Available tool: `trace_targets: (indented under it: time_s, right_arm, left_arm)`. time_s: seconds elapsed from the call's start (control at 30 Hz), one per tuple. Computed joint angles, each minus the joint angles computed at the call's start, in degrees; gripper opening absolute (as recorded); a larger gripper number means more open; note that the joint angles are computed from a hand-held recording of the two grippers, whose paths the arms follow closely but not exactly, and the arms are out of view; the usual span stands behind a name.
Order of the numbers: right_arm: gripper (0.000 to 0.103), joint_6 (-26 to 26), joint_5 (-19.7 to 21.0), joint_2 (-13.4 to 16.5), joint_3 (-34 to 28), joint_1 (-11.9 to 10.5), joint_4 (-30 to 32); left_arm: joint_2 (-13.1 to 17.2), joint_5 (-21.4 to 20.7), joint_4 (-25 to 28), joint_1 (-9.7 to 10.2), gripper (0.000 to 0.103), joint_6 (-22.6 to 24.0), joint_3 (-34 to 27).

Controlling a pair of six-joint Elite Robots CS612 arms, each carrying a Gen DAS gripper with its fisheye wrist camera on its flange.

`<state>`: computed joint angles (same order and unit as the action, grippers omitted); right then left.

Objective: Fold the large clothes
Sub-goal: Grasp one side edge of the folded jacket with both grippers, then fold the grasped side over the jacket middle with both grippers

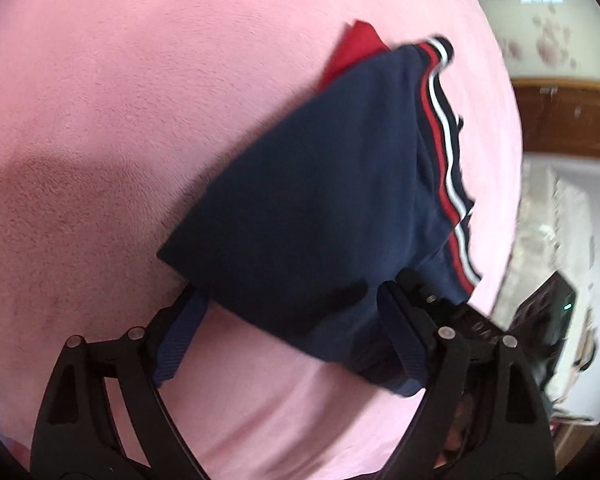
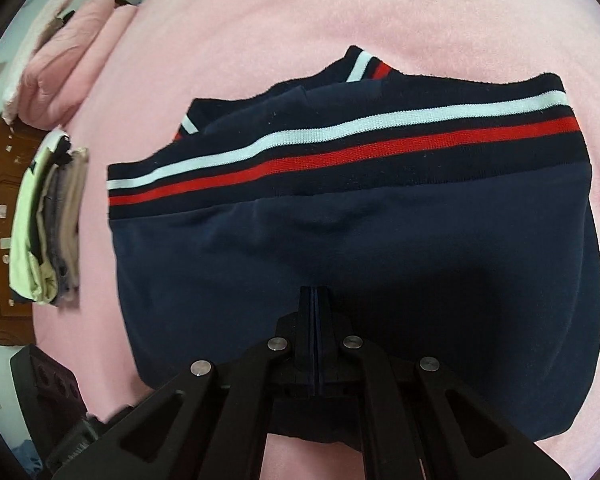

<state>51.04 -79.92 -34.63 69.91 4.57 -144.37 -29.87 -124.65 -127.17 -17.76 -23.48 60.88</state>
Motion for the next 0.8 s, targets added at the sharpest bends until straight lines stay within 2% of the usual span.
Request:
trace_targets:
  time_s: [0.17,0.23,0.37,0.4,0.43,0.5,0.57,0.67,0.77,0.8]
  right_arm:
    - [0.002,1.4,-0.4,0.5,-1.0,-0.1,1.8]
    - [0.002,3.5,0.2,0.1,0.3,-0.3,-0.1]
    - [0.002,6.3,0.6,-0.5,2.6,-0.6,-4.2]
    - [0.001,6.7,0.6,-0.7,3.1,-0.6,-5.1]
    - [0.001,7.2,0.5,-0.9,3.9,-0.7,-6.4]
    - [0.000,7.8,0.4,-1.3,5.5,-0.8,-9.0]
    - [0.000,8.4,0.3,-1.7,7.0,-0.8,-11.9]
    - [0.000,7.8,-0.1,-2.6,9.8,-0.7,-15.7]
    - [0.000,6.6,1.1,-3.4,12.8,-1.1,-19.4]
    - [0.000,6.2,2.0,-3.5,13.3,-1.4,-20.3]
  left_arm:
    - [0.2,-1.7,-13.6,0.51,0.084,-11.7,2.5]
    - [0.8,-0.9,-13.9,0.13,0.080,-12.1,1.5]
    - [1.6,-0.7,-13.3,-0.60,0.075,-10.2,-0.2]
    - [1.5,-0.3,-13.7,-0.76,0.062,-9.7,-0.2]
    - [1.4,0.2,-14.7,-0.83,0.041,-9.2,0.2]
    - [0.8,0.7,-16.9,-0.80,0.026,-8.9,0.9]
    - [-0.2,1.1,-21.3,-1.00,0.020,-8.5,2.7]
    - [-2.5,3.2,-26.1,-2.20,0.015,-3.0,5.6]
    - [-5.7,7.7,-30.7,-4.51,0.014,8.3,9.6]
    - [-6.7,9.0,-31.9,-5.07,0.013,10.6,10.8]
